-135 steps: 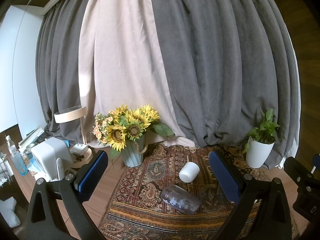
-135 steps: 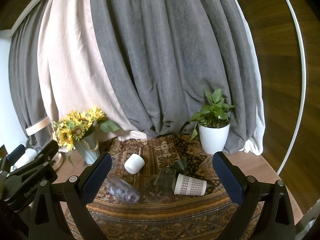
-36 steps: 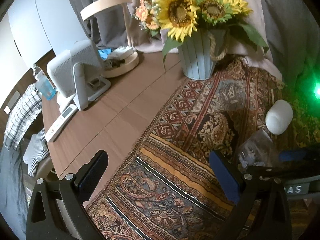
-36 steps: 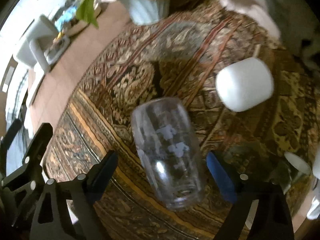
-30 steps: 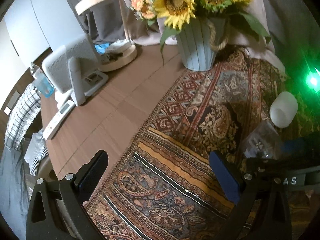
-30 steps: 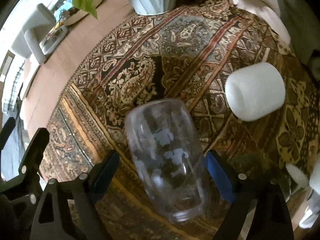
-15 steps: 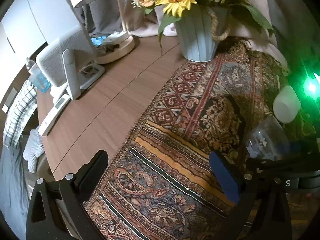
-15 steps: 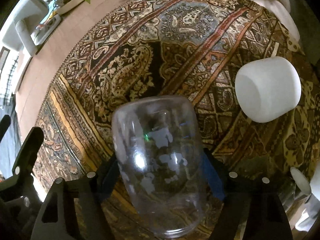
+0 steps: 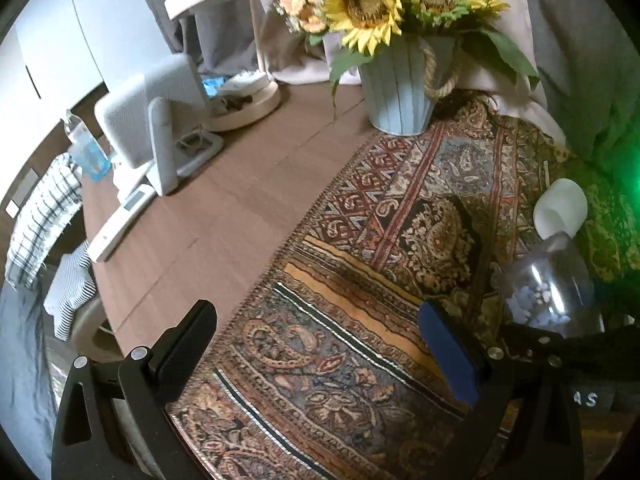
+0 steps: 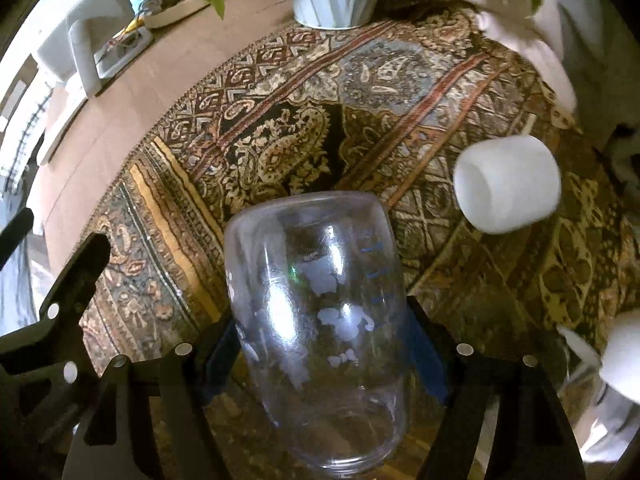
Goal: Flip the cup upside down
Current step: 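Lift the clear glass cup with the right tool and start rotating it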
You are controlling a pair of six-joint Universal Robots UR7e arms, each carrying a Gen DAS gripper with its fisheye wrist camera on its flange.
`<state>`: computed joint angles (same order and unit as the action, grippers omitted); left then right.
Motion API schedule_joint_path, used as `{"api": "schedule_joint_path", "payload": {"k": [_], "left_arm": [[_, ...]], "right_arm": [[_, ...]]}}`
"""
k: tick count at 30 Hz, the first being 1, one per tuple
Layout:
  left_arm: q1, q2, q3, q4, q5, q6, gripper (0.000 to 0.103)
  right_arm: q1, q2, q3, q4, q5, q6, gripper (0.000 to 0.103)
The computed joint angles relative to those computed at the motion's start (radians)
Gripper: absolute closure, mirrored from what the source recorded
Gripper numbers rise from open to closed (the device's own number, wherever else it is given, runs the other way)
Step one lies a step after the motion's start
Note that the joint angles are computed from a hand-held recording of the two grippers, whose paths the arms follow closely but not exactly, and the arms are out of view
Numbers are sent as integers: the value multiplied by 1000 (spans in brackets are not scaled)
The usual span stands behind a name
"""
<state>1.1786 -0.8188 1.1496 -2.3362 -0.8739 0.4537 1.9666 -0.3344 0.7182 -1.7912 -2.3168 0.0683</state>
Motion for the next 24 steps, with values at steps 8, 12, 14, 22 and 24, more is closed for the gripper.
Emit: {"api": "schedule_joint_path", "payload": {"k": [8, 12, 14, 22, 24], "left_arm": [[3, -56, 44, 5, -60, 22, 0], [9, -58, 33, 33, -77, 28, 0], [13, -58, 26, 48, -90, 38, 0], [31, -51, -5, 99, -141, 140, 0], [37, -48, -19, 113, -154, 165, 0]], "right_arm": [[21, -104, 224, -109, 14, 147, 28], [9, -172, 345, -167, 49, 298, 28], [4, -207, 412, -207, 72, 378, 28], [6, -294, 614, -344, 90, 650, 28], [5, -297, 640, -364, 94, 706, 28]]}}
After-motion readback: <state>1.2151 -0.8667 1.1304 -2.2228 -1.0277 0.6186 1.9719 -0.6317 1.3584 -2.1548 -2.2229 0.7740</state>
